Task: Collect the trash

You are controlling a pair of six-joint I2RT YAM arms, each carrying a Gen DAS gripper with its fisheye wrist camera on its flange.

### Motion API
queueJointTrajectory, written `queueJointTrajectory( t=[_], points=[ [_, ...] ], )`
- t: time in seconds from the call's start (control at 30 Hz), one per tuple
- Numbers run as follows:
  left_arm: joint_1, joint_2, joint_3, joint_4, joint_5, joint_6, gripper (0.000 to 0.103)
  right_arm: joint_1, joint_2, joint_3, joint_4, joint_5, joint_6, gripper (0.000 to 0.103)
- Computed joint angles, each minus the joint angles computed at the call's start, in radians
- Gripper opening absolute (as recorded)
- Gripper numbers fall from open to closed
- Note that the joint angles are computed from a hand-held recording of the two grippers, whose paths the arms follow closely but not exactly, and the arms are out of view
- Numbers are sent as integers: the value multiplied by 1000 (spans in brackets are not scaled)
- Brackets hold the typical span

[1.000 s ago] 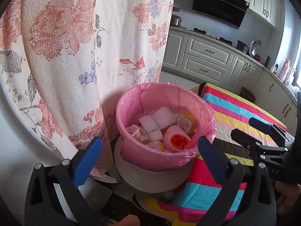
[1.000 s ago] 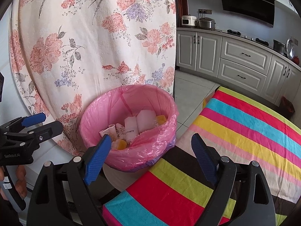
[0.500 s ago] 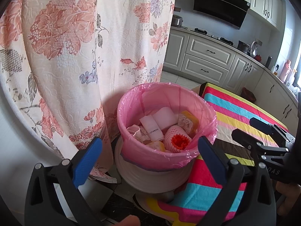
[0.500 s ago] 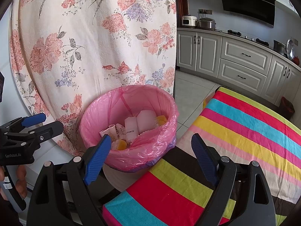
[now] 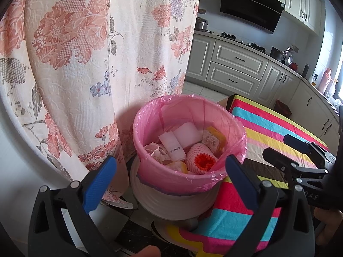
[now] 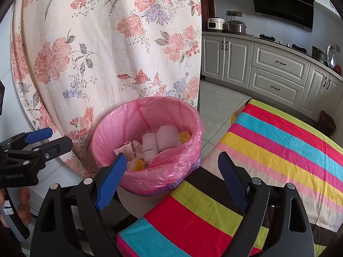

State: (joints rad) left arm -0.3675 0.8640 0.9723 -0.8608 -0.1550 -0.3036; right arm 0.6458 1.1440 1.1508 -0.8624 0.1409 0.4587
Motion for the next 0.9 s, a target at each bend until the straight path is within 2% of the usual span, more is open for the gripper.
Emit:
queueJointTrajectory(
  t=[0.9],
  points=[
    [1,5,9,-2,4,2,98,-3,7,7,0,0,-3,82]
  ],
)
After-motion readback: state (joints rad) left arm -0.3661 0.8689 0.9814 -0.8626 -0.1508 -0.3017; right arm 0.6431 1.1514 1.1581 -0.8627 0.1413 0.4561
